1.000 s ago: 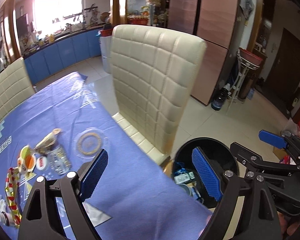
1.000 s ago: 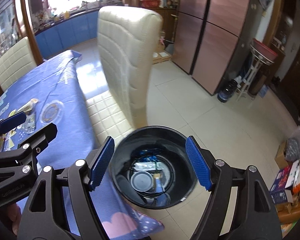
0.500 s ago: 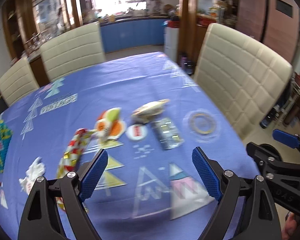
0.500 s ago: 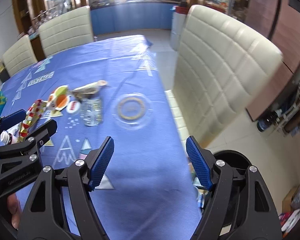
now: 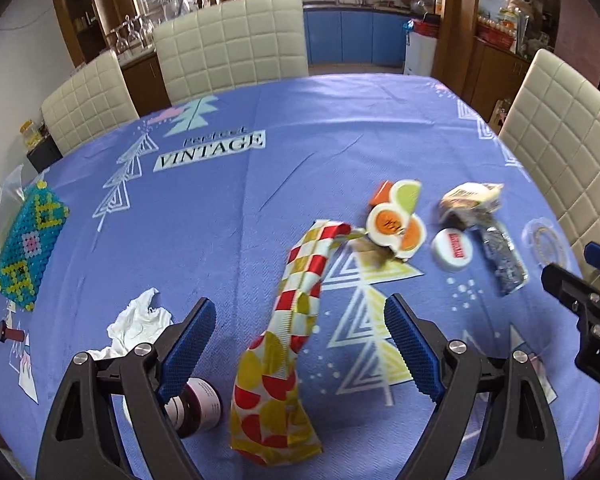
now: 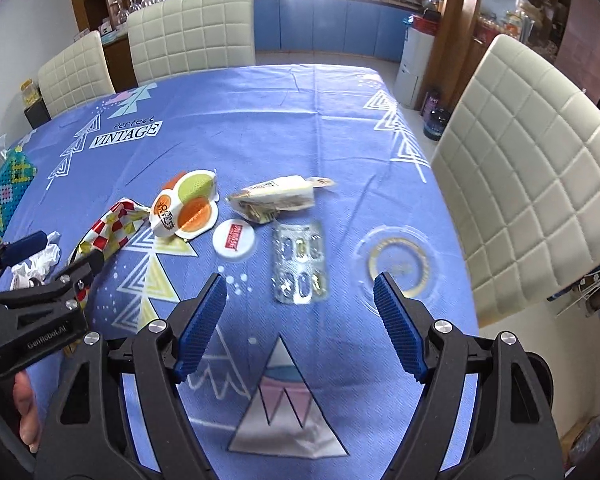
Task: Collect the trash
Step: 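Grasp the red-yellow wrapper strip with the left gripper while the right gripper approaches the blister pack, then grasp the pill blister pack with the right gripper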
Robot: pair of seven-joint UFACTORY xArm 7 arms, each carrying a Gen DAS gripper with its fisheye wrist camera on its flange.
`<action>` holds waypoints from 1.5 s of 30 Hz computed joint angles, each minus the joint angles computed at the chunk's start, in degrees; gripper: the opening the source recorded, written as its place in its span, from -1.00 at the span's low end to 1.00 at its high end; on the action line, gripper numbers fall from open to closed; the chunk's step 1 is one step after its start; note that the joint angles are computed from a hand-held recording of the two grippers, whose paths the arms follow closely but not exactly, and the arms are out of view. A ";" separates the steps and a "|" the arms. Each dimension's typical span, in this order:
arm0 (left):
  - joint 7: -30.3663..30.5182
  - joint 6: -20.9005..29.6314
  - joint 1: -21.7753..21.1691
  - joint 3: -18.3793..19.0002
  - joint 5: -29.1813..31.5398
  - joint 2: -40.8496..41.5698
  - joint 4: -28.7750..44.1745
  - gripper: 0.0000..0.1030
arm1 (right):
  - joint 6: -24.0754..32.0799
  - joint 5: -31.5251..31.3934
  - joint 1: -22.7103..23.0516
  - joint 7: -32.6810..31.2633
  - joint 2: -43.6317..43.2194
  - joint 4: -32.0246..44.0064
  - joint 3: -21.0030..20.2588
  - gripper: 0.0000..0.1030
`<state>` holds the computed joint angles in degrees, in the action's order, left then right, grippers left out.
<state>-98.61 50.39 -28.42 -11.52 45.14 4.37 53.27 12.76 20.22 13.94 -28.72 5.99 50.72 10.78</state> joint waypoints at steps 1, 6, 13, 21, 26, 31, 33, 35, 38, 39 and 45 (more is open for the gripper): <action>0.22 -0.95 0.39 0.31 -0.39 0.22 -0.50 0.63 | -0.14 -1.79 0.64 1.68 1.12 0.89 -0.35 0.48; 1.77 -4.45 1.56 1.41 -1.58 1.94 -1.79 0.63 | 0.02 -9.59 2.37 8.41 5.60 4.33 -1.68 0.48; 4.08 -8.86 2.16 2.99 -2.89 4.54 -2.23 0.63 | 1.45 -19.04 4.57 16.97 11.21 8.80 -3.96 0.40; 1.97 -12.12 1.57 3.95 -0.60 4.56 -3.09 0.38 | 1.85 -26.24 5.11 21.05 12.37 8.73 -5.13 -0.52; 4.57 -10.73 0.95 3.21 -1.91 4.82 -1.55 -0.65 | 0.83 -26.07 3.97 20.07 10.46 6.93 -3.91 -0.62; 4.06 -10.32 0.09 2.82 -1.12 3.34 -1.94 -0.70 | 0.01 -23.45 2.14 17.79 7.63 4.46 -2.20 -0.62; 4.01 -9.54 -0.21 2.40 -0.80 2.86 -1.79 -0.70 | -0.28 -22.10 1.48 16.65 6.31 3.30 -1.67 -0.62; 3.88 -8.55 -0.60 1.90 -0.47 2.53 -1.38 -0.70 | -0.53 -20.59 0.87 15.33 4.73 1.87 -1.22 -0.62; 3.57 -7.43 -1.25 1.17 0.06 2.15 -0.79 -0.70 | -1.37 -18.48 0.24 13.21 1.90 -0.82 -0.94 -0.62; 3.34 -6.87 -1.58 0.88 0.32 2.04 -0.52 -0.70 | -1.45 -17.23 -0.10 12.05 0.83 -1.75 -0.70 -0.62; 2.67 -5.11 -3.03 -0.26 0.62 2.13 1.18 -0.70 | -1.92 -10.23 -0.25 6.06 -5.13 -6.67 -1.46 -0.63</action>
